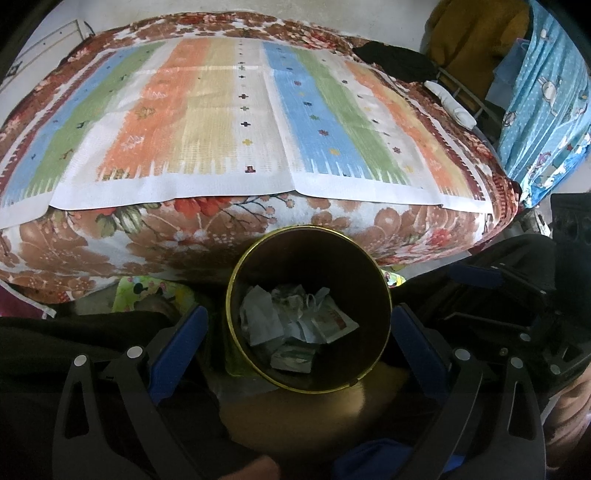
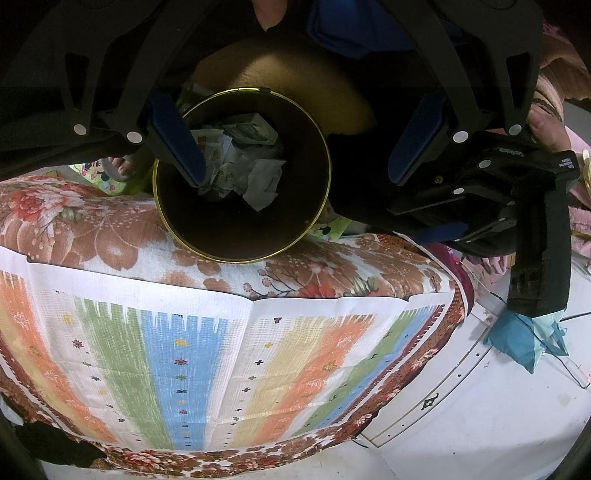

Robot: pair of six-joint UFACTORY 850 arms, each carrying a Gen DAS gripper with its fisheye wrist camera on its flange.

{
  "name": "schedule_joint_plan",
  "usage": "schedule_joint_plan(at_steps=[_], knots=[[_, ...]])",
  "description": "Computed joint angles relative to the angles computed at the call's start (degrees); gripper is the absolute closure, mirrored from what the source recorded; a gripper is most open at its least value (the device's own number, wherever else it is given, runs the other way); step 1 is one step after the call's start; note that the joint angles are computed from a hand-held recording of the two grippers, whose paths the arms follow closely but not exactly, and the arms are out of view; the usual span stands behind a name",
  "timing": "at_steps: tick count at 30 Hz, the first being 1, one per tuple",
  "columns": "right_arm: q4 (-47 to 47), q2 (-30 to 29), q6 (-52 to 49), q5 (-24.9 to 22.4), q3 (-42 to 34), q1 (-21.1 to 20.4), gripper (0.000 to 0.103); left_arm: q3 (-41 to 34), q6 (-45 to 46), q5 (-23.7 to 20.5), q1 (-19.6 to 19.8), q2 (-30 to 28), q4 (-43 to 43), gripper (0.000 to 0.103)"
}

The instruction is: Collect trash

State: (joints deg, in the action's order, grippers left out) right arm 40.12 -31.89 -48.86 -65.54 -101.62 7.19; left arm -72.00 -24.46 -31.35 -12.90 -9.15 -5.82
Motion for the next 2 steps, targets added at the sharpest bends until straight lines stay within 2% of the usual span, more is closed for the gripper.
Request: schedule_joint_plan(at_steps=[2], knots=[[0.02, -0.06, -0.02, 0.0, -0.05, -0.02, 0.009, 0.15, 0.18, 0.22, 0.01, 0.15, -0.4, 0.006]])
